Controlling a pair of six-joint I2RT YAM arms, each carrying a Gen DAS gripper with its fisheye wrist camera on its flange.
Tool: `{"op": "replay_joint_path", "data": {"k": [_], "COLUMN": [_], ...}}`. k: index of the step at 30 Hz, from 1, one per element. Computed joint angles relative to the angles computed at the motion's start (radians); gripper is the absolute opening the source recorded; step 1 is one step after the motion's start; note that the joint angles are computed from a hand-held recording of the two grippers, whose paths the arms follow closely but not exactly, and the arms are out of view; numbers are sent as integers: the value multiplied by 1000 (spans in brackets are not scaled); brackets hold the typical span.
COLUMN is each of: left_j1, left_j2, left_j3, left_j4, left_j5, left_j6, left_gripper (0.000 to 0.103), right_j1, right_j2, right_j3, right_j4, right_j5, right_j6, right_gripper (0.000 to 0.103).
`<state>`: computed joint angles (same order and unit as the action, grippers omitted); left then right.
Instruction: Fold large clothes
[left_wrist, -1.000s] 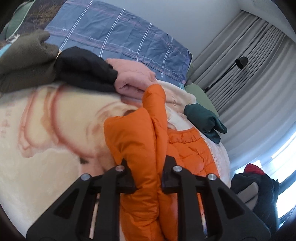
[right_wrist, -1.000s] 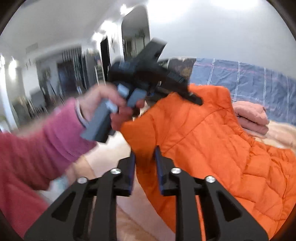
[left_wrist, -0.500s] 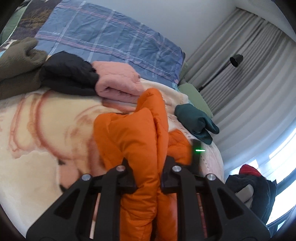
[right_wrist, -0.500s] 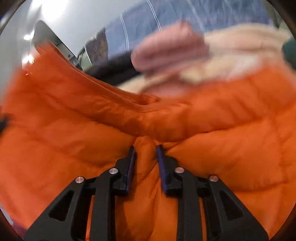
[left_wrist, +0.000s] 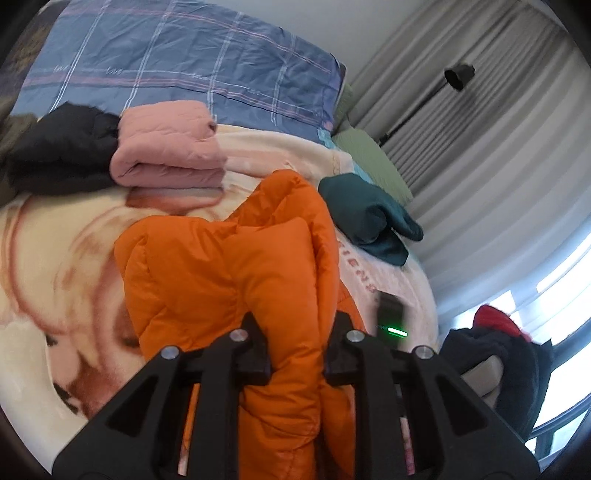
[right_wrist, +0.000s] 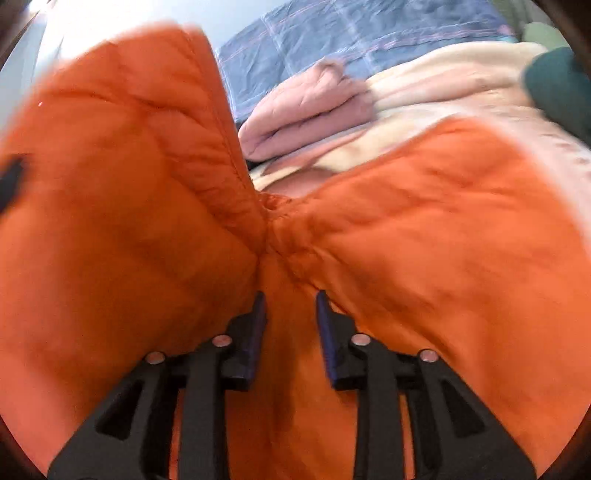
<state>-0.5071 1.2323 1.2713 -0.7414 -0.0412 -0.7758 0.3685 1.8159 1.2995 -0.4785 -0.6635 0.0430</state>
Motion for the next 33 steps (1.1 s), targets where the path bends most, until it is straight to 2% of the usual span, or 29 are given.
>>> {"op": "replay_joint_path", "data": {"k": [3, 5, 7, 8, 11, 13, 17, 20, 22, 25, 29, 32, 33], "left_j1": [-31, -40, -53, -66, -112, -138, -169, -179, -176, -173, -166, -168, -170], "left_j2": [67, 118, 191, 244, 370, 447, 524, 570, 598, 650, 664, 643, 637], "left_j3": [57, 87, 129, 161, 263, 324, 384, 395, 399, 421, 401, 349, 336], "left_j4": [-15, -5, 14, 18, -13, -19, -2, 54, 81, 101, 161, 228, 242], "left_j5": [-17, -8, 2, -2, -63, -83, -94, -56, -21, 17, 55, 65, 66], "left_j6": [8, 10, 1, -3, 16, 34, 84, 112, 117, 122, 125, 130, 134], "left_gripper": [21, 22, 24, 25, 31, 34, 42, 51, 57, 59, 62, 66, 68], "right_j1": [-121, -171, -158, -136, -93, -148, -398, -581, -680, -762, -815, -730, -725], "right_j2": [-149, -156, -125, -138, -277, -366, -534, -524, -521, -569, -597, -654, -669], "right_j3": [-158, -205, -245, -304, -425, -469, -558, -538, -520, -526, -470, -461, -443], "right_j4": [1, -34, -14, 53, 147, 147, 150, 81, 4, -88, -289, -329, -405], "right_j5": [-71, -117, -68, -5, 114, 74, 3, -65, -127, -228, -376, -431, -452], "right_j6": [-108, -168, -192, -189, -213, -223, -260, -281, -336, -443, -622, -637, -691], "right_gripper": [34, 34, 31, 31, 32, 32, 33, 33, 33, 38, 48, 57, 60]}}
